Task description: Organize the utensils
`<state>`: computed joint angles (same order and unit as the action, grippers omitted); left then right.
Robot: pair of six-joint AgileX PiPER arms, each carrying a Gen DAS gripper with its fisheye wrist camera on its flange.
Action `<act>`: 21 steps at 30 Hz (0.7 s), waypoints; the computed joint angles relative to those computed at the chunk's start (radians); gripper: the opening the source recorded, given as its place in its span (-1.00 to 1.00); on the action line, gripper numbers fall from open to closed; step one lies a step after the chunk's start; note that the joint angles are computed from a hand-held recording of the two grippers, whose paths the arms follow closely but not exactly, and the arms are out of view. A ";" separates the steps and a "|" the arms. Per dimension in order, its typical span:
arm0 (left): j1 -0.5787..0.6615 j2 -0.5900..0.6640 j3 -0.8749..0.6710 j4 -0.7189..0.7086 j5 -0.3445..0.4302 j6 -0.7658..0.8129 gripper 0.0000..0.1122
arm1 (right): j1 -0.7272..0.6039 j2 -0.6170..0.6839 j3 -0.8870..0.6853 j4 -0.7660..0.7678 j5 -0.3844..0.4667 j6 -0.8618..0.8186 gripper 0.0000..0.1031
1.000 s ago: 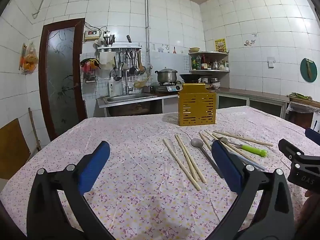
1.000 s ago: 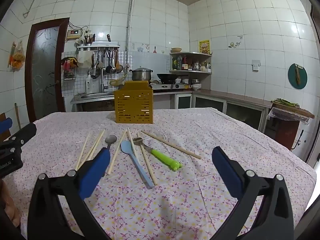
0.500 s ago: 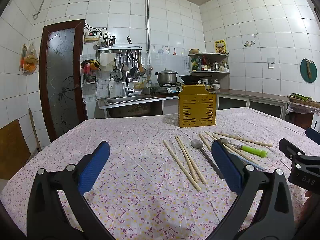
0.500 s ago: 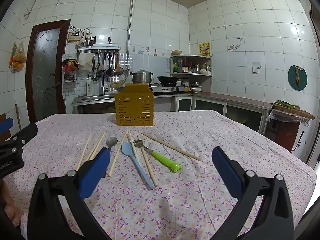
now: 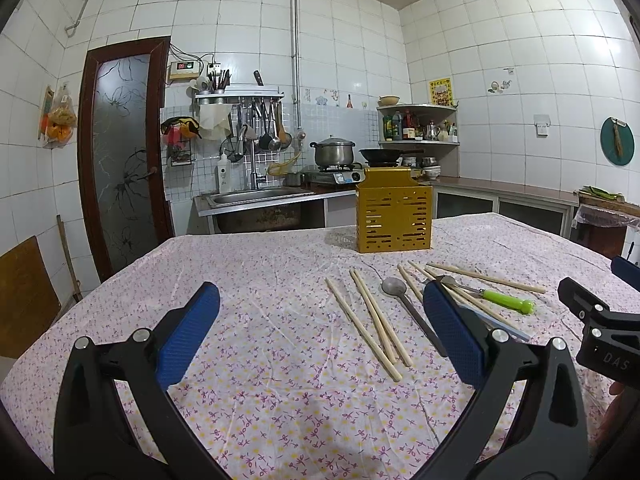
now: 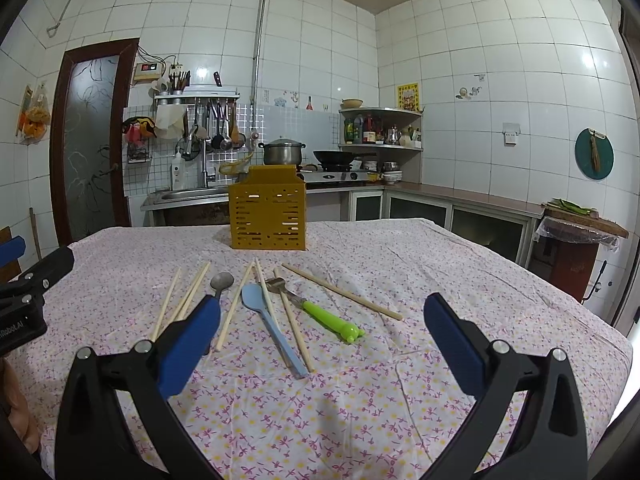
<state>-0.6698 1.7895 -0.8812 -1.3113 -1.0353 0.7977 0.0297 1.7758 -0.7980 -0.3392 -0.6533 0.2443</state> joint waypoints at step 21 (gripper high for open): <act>0.004 0.006 -0.002 0.004 0.005 -0.006 0.75 | -0.001 0.002 -0.003 0.001 0.008 0.002 0.93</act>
<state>-0.6656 1.7954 -0.8830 -1.3075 -1.0306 0.7920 0.0288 1.7782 -0.8013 -0.3381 -0.6455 0.2459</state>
